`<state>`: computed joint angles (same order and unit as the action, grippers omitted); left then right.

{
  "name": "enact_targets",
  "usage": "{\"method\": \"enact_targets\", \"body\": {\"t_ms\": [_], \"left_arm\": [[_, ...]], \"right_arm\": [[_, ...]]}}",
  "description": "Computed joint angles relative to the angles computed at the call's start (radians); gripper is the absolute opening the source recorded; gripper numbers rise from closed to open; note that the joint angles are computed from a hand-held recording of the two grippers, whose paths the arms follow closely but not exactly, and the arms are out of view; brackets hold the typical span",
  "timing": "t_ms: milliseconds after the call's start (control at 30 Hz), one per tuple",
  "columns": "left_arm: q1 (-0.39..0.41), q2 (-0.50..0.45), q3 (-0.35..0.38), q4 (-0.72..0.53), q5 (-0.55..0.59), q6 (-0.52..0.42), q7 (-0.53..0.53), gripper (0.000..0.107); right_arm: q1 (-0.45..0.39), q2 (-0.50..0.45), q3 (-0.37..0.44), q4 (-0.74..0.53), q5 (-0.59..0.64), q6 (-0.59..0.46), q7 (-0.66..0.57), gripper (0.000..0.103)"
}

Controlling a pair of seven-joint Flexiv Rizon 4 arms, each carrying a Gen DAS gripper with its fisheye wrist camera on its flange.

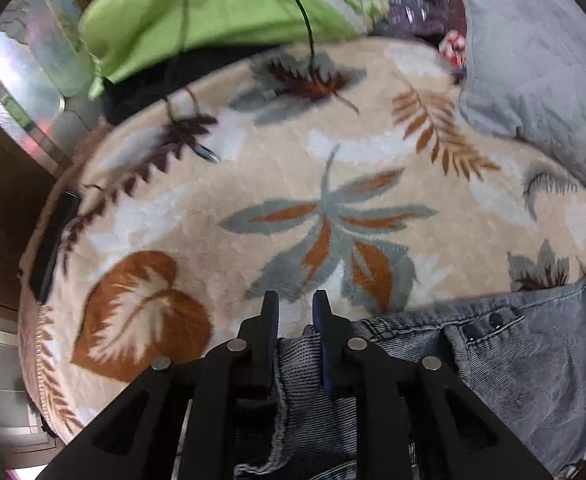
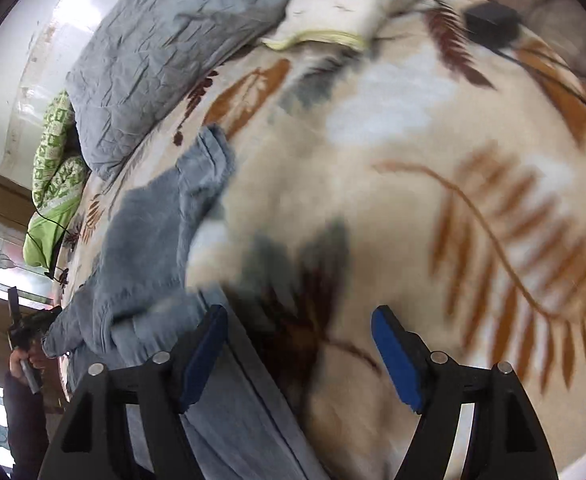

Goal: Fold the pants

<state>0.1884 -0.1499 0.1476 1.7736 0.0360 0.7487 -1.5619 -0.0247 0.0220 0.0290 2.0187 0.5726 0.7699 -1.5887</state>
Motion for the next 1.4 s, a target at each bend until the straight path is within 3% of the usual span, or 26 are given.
{"method": "enact_targets", "body": {"t_ms": [167, 367, 533, 733, 833, 967, 1033, 1167, 1267, 1300, 1333, 1400], "left_arm": [[-0.028, 0.09, 0.0, 0.039, 0.082, 0.097, -0.039, 0.025], [-0.073, 0.212, -0.037, 0.141, 0.01, 0.19, 0.064, 0.039], [-0.108, 0.278, -0.062, 0.199, -0.028, 0.182, 0.124, 0.042], [-0.144, 0.342, -0.076, 0.26, -0.068, 0.185, 0.177, 0.042], [-0.154, 0.366, -0.076, 0.283, -0.082, 0.19, 0.2, 0.042], [-0.152, 0.387, -0.073, 0.311, -0.084, 0.198, 0.223, 0.042], [-0.141, 0.384, -0.071, 0.31, -0.083, 0.18, 0.221, 0.043], [-0.114, 0.38, -0.061, 0.311, -0.074, 0.167, 0.209, 0.043], [-0.096, 0.379, -0.054, 0.311, -0.067, 0.171, 0.2, 0.043], [-0.092, 0.377, -0.053, 0.311, -0.068, 0.174, 0.195, 0.043], [-0.09, 0.375, -0.055, 0.309, -0.067, 0.174, 0.189, 0.043], [-0.087, 0.372, -0.059, 0.305, -0.069, 0.173, 0.171, 0.043]], "right_arm": [[-0.004, 0.122, -0.01, 0.107, 0.016, -0.041, -0.027, 0.072], [0.039, 0.183, 0.022, 0.194, -0.125, -0.004, 0.013, 0.064], [0.066, 0.264, 0.091, 0.292, -0.357, 0.001, 0.098, 0.028], [0.082, 0.352, 0.149, 0.386, -0.6, 0.004, 0.223, 0.018], [0.069, 0.404, 0.168, 0.425, -0.731, 0.014, 0.299, 0.018], [0.087, 0.393, 0.146, 0.419, -0.754, -0.001, 0.357, 0.018], [0.119, 0.353, 0.109, 0.392, -0.706, -0.057, 0.318, 0.018], [0.124, 0.323, 0.027, 0.32, -0.551, -0.063, 0.29, 0.021], [0.1, 0.323, -0.02, 0.273, -0.463, 0.022, 0.256, 0.024], [0.101, 0.311, -0.037, 0.253, -0.427, 0.046, 0.235, 0.035], [0.112, 0.29, -0.06, 0.227, -0.368, 0.071, 0.204, 0.055], [0.129, 0.223, -0.087, 0.169, -0.278, 0.105, 0.15, 0.065]]}}
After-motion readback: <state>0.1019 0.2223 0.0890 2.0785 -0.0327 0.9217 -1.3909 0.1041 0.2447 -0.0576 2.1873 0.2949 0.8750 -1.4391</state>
